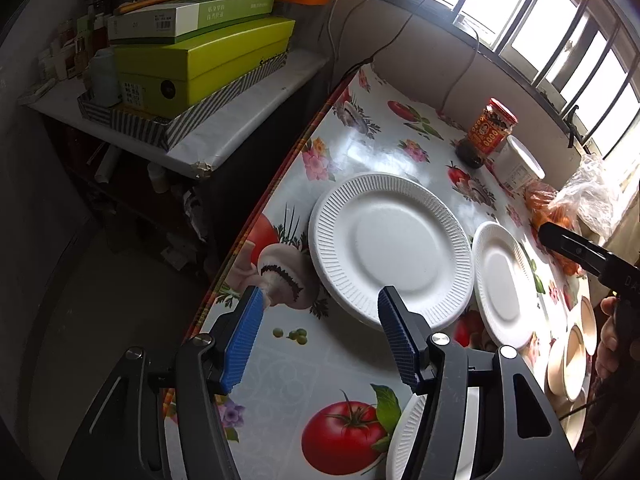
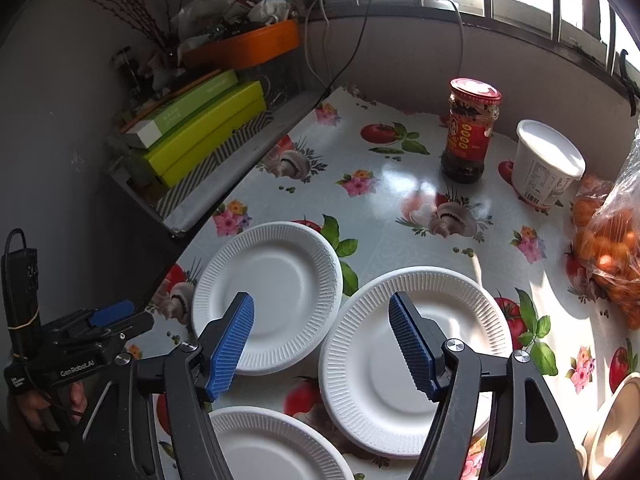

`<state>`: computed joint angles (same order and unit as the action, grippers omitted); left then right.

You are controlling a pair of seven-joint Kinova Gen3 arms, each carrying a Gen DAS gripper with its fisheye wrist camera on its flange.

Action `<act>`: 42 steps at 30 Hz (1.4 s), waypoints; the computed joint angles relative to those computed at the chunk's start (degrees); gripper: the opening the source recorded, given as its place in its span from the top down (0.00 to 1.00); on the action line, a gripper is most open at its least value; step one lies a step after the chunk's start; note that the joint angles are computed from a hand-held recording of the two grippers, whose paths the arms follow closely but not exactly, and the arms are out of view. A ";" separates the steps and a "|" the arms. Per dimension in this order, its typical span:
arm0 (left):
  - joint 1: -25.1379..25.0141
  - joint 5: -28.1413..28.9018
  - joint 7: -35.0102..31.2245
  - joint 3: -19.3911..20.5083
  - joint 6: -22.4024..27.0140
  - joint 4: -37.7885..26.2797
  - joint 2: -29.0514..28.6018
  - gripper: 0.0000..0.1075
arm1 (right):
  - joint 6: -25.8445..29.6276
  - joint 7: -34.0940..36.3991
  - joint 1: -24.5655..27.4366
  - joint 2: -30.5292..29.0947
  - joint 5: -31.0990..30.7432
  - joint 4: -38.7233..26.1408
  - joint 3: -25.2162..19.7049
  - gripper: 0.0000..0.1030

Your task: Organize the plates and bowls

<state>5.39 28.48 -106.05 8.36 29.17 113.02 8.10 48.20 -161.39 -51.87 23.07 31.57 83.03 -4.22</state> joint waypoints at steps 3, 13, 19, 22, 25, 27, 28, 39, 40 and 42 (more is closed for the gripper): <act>1.20 2.80 -1.27 -2.54 2.06 -1.65 2.79 0.61 | 0.72 4.85 2.75 2.60 -3.21 -2.78 -0.88 0.47; -3.05 5.23 -3.29 2.54 1.97 -3.30 7.28 0.64 | -1.85 17.10 8.95 9.41 -16.03 -8.68 -1.06 0.59; -2.95 5.44 -3.26 2.98 2.12 -4.40 8.84 0.64 | -2.47 18.96 9.62 11.08 -19.53 -9.89 0.27 0.59; -3.15 5.56 -2.82 3.15 2.78 -5.05 9.80 0.64 | -2.42 19.56 10.05 11.57 -20.59 -10.31 0.52 0.59; -3.09 5.31 -2.70 3.37 2.84 -5.25 10.19 0.64 | -2.99 20.14 10.64 11.72 -21.75 -10.00 0.47 0.59; -3.12 5.38 -2.57 3.47 2.74 -5.35 10.42 0.64 | -4.45 20.60 11.32 11.52 -22.70 -9.08 0.15 0.60; -3.39 5.73 -2.83 3.67 2.56 -5.33 10.55 0.64 | -5.34 21.00 11.73 11.41 -23.26 -8.56 -0.12 0.61; -2.23 4.35 -1.23 3.59 1.48 -5.62 10.61 0.65 | -6.45 20.63 11.69 12.14 -25.24 -7.83 0.72 0.83; -1.72 3.62 -0.45 3.27 1.08 -5.61 10.50 0.66 | -6.62 20.49 11.69 12.07 -25.26 -7.66 0.73 0.83; -1.46 2.79 0.41 3.18 0.66 -5.58 10.43 0.69 | -6.92 20.07 11.63 11.89 -25.23 -7.31 0.84 0.83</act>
<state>3.93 31.27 -105.64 11.54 29.83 107.44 18.52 41.28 -141.32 -40.24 34.96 6.34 75.72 -3.38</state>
